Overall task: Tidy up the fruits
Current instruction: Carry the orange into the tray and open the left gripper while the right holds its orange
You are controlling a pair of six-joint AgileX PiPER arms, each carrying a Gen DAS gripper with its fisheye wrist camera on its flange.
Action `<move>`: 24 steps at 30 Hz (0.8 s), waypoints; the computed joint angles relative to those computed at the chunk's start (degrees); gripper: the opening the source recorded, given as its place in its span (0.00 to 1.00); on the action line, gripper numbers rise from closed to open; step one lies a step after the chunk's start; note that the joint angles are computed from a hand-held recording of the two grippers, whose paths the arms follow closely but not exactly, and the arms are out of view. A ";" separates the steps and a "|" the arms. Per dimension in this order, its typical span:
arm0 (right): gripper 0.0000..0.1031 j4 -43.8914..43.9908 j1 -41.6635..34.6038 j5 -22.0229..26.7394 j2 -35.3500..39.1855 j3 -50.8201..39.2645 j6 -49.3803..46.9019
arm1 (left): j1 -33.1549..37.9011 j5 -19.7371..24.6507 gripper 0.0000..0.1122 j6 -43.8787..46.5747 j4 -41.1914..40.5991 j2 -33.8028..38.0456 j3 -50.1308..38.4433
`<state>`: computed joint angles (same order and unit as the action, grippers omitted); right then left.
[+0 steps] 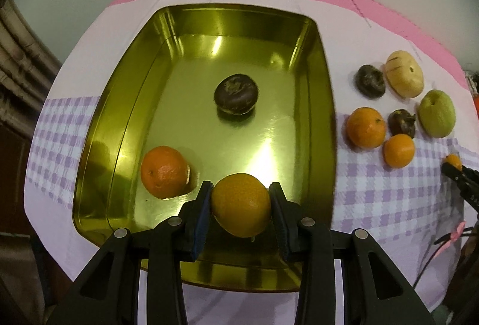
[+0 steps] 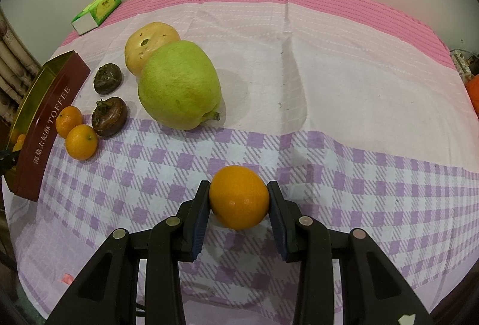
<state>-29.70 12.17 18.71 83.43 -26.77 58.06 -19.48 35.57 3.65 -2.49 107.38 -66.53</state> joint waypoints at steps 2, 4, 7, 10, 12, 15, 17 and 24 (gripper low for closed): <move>0.34 -0.47 -0.17 -0.19 0.18 0.04 0.42 | 0.09 -0.14 0.35 -0.60 0.34 1.03 -0.62; 0.34 -0.84 0.05 -0.08 0.14 0.09 0.96 | 0.04 -0.41 0.35 -1.08 0.55 1.46 -0.60; 0.34 -1.07 0.32 0.09 0.15 0.00 1.46 | -0.37 -0.78 0.35 -2.56 1.90 2.51 -0.98; 0.34 -1.34 0.50 0.24 0.22 -0.09 1.78 | 0.57 -1.37 0.35 -1.06 0.41 3.51 -1.20; 0.34 -1.69 0.41 0.05 0.42 -0.10 2.08 | 0.48 -2.22 0.35 -1.80 1.20 3.62 -0.72; 0.34 -2.31 0.86 0.37 0.48 -0.20 3.07 | 0.92 -2.86 0.35 -1.28 0.88 4.08 -0.70; 0.34 -2.92 1.17 0.53 0.49 -0.16 4.06 | 1.08 -2.93 0.35 -1.03 0.64 4.18 -0.75; 0.34 -5.49 1.74 1.24 0.59 -0.05 7.24 | 1.63 -2.49 0.35 -1.55 1.20 4.99 -1.53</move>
